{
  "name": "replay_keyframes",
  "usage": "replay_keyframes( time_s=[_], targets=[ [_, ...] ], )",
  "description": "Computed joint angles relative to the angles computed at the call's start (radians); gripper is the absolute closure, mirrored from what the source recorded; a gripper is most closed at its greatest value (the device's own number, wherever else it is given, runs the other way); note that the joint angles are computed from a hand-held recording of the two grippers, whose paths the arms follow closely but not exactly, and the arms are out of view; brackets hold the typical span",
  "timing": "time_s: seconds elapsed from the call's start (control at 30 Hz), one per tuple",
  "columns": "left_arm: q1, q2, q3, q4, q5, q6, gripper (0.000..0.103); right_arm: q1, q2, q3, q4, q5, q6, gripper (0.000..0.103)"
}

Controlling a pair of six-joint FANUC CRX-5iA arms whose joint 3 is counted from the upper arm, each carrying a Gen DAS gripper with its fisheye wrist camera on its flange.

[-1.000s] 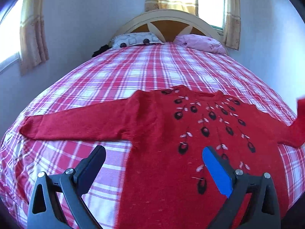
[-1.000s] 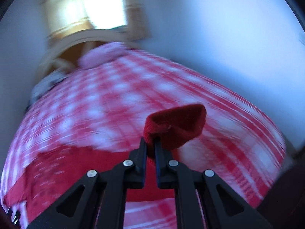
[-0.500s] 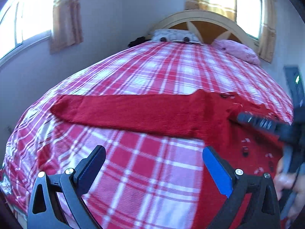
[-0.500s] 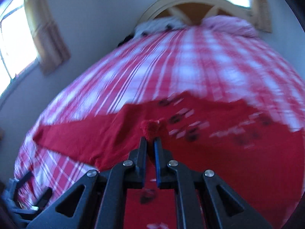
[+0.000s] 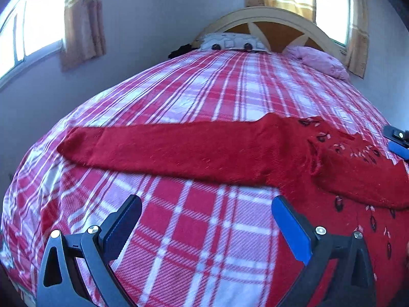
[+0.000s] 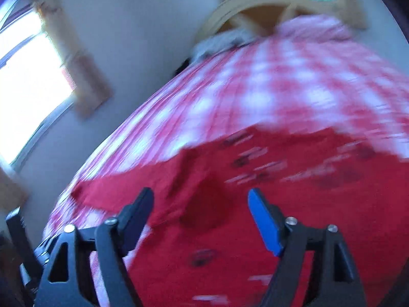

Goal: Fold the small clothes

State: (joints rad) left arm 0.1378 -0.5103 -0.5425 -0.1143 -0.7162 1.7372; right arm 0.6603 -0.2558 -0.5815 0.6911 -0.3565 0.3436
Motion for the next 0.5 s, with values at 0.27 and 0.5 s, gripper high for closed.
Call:
replay_keyframes(
  time_s=[0.27,0.5],
  targets=[
    [-0.216,0.178,0.187,-0.171,-0.006,0.161,0.001,-0.168,-0.018,0.026,-0.074,-0.314,-0.001,0.071],
    [-0.364,0.46,0.447,-0.325,-0.179,0.349,0.001,-0.23,0.094,0.057,-0.062,-0.297,0.031,0.06]
  ],
)
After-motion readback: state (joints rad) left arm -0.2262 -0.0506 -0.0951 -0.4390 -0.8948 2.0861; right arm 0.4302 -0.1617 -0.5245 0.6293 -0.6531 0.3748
